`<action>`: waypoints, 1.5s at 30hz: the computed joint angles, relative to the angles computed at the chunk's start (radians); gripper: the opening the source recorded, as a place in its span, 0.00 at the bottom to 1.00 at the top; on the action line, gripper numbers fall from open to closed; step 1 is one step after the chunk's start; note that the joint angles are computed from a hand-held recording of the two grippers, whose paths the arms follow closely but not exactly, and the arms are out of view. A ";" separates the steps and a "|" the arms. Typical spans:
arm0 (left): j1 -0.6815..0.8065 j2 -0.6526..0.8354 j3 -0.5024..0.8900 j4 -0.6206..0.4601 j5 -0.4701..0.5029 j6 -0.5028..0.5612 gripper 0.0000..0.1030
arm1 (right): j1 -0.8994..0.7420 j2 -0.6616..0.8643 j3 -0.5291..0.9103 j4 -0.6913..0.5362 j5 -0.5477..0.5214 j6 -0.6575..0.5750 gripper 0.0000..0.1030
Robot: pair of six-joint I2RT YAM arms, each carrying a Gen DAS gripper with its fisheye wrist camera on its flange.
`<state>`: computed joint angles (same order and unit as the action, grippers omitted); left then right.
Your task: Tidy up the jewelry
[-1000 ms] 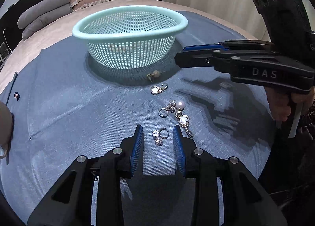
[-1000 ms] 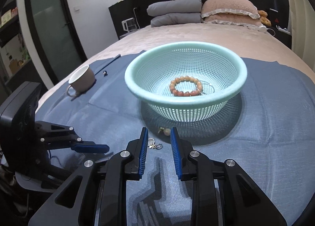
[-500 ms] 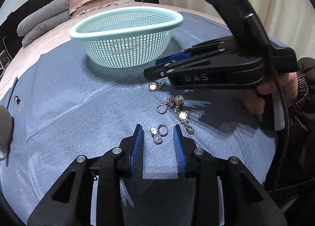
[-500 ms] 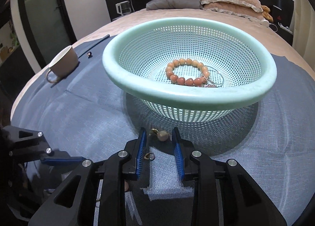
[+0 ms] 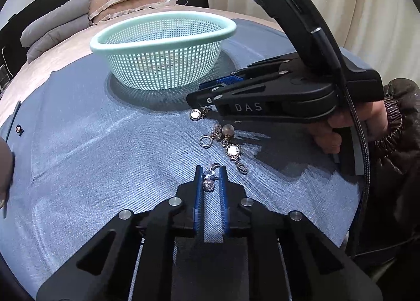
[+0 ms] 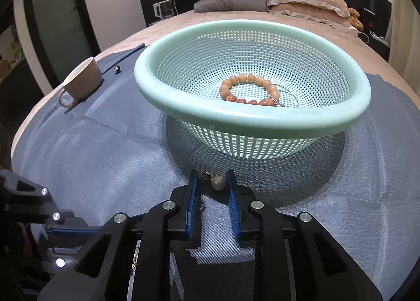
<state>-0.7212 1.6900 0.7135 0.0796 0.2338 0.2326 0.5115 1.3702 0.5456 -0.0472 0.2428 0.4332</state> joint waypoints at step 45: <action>0.029 0.293 0.833 -0.494 -0.037 -0.012 0.30 | -0.248 -0.325 0.043 -0.143 -0.145 -0.059 0.21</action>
